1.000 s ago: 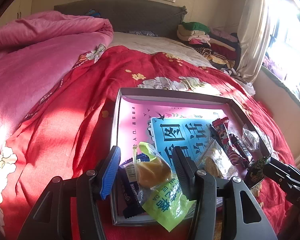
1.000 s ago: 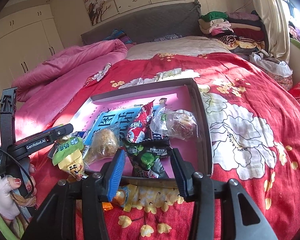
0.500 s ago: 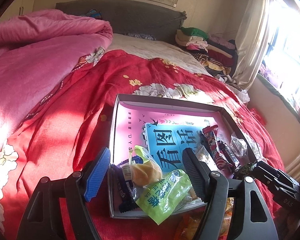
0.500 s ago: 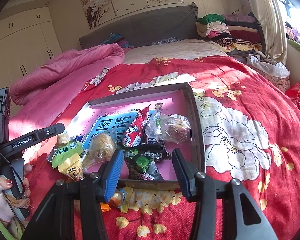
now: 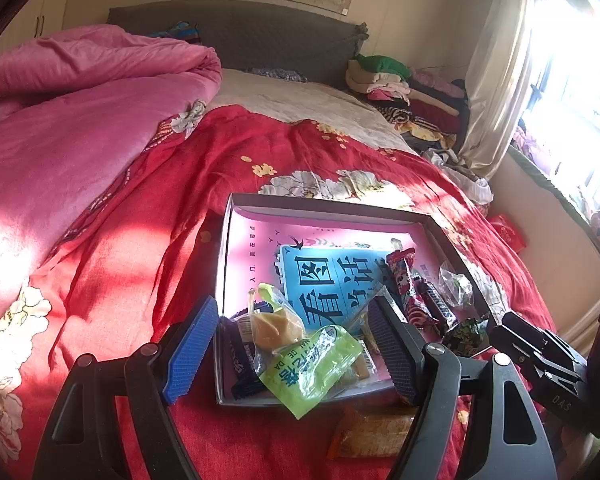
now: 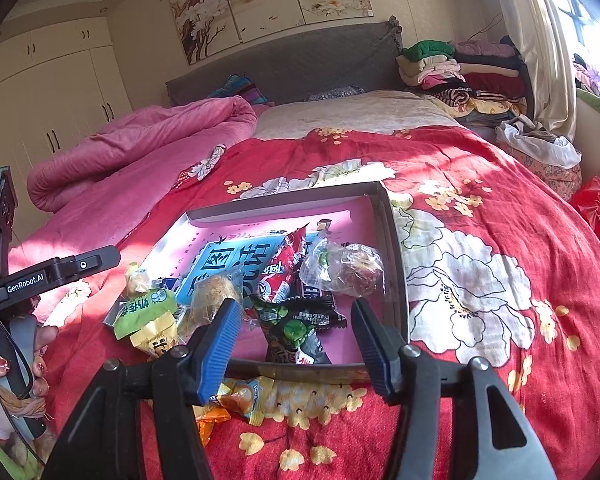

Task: Organize snacks
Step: 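Withdraw both tools from the tray toward the orange-wrapped bread roll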

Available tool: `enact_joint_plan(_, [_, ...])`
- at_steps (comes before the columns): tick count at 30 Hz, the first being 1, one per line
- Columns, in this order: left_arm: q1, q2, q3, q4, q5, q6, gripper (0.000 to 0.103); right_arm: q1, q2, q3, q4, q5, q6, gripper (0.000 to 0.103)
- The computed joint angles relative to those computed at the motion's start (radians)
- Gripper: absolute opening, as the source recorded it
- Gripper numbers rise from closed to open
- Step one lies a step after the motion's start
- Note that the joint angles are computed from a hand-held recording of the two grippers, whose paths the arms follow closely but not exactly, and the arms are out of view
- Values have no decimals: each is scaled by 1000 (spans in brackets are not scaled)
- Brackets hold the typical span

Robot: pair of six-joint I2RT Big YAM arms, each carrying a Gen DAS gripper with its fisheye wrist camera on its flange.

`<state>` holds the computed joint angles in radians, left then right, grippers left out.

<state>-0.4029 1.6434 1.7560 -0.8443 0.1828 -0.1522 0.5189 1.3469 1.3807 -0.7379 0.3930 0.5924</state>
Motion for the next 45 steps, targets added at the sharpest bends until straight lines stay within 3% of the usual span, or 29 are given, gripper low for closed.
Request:
enact_joint_plan(16, [0,-69,-58,-99,3,80,79,71,18,36,-12,-44,-136,61])
enact_joint_plan(31, [-43,-68,-107,-186,0,154,79,86,40,52,-61,-98,-180,61])
enact_joint_plan(40, [-51,-35,-118,-224,133,171,78,63,82,73,-84,-198,-191,61])
enact_joint_plan(43, [-52,-27,-117,-231,168,183,78,55,96,81,-90,-225,-191,52])
enact_joint_plan(45, [-54,-28,-121,-230,193,196,78,46,103,84,-88,-247,-178,51])
